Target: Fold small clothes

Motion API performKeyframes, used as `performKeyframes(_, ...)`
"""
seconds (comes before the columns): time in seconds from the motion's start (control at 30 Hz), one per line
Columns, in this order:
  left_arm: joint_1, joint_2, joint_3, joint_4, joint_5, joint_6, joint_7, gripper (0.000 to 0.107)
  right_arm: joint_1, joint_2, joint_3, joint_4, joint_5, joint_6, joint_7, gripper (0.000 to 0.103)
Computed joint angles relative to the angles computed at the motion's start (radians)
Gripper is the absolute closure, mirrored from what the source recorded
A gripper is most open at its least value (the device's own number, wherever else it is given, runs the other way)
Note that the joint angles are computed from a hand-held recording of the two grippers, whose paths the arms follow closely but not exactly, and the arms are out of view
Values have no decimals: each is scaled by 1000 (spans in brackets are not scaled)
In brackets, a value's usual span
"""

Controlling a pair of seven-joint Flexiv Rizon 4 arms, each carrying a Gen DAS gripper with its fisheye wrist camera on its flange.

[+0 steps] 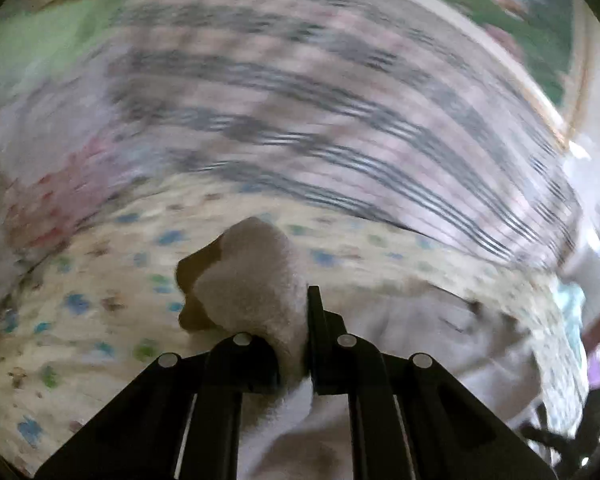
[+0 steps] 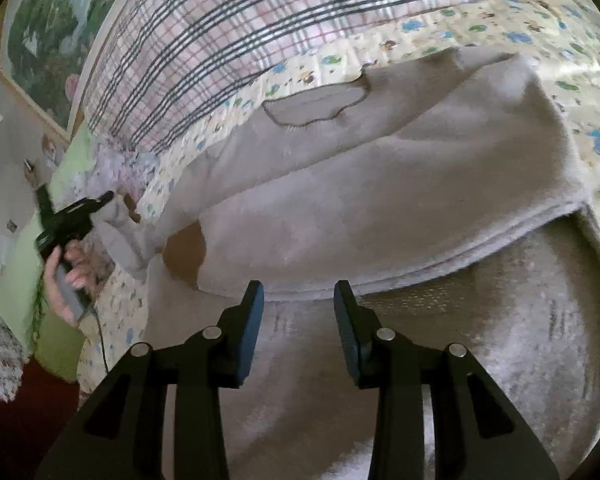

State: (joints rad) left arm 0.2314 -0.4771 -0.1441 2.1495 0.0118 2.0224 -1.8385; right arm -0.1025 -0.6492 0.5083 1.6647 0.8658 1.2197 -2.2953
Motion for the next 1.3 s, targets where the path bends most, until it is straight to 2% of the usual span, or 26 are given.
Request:
performKeyframes(0.17,-214,-25,25,-64,-48,-17,84,98,-50,20,10,16,64,12,-38,65)
performKeyframes(0.23,-324,-63,60,-111,-93,-35,137,98,-67,29,3,23,89,9,-44,65)
performKeyframes(0.33,-432,-126,87,-182,-151,-70,202,98,-91,40,-11,27,128,-4,-51,65)
performKeyframes(0.47,-622,-230,196,-311,-260,-166,290,96,-117,53,-41,30,178,-18,-69,65)
performKeyframes(0.6,-754,-323,312,-435,-302,-316,347,83,-116,61,-81,30,200,-25,-49,65)
performKeyframes(0.67,-749,-340,304,-450,-289,-345,339,74,-115,64,-92,30,209,-28,-44,65)
performKeyframes(0.7,-735,-339,284,-448,-282,-360,335,63,-113,67,-96,31,212,-28,-43,65)
performKeyframes(0.73,-729,-335,279,-442,-272,-359,326,55,-112,68,-99,31,214,-31,-43,65)
performKeyframes(0.77,-723,-326,276,-424,-258,-346,321,53,-111,69,-101,31,218,-34,-42,65)
performKeyframes(0.83,-738,-296,298,-373,-237,-313,308,39,-108,69,-105,25,224,-42,-42,65)
performKeyframes(0.87,-740,-280,304,-344,-232,-295,302,37,-102,69,-108,22,224,-42,-41,65)
performKeyframes(0.97,-691,-203,259,-205,-216,-199,292,35,-76,62,-117,10,209,-41,-23,64)
performKeyframes(1.03,-659,-160,235,-119,-221,-144,282,34,-56,57,-117,4,193,-33,-16,53)
performKeyframes(1.07,-659,-141,241,-75,-234,-119,277,34,-44,54,-115,-1,182,-29,-13,51)
performKeyframes(1.17,-700,-108,300,29,-310,-60,278,33,-2,41,-104,-19,138,-15,-10,50)
performKeyframes(1.2,-734,-107,336,50,-354,-52,287,33,22,35,-103,-29,111,-7,-2,50)
performKeyframes(1.23,-788,-114,384,71,-446,-42,319,33,39,30,-102,-37,87,-1,9,50)
performKeyframes(1.3,-820,-122,430,87,-511,-60,326,33,84,13,-100,-60,24,16,27,50)
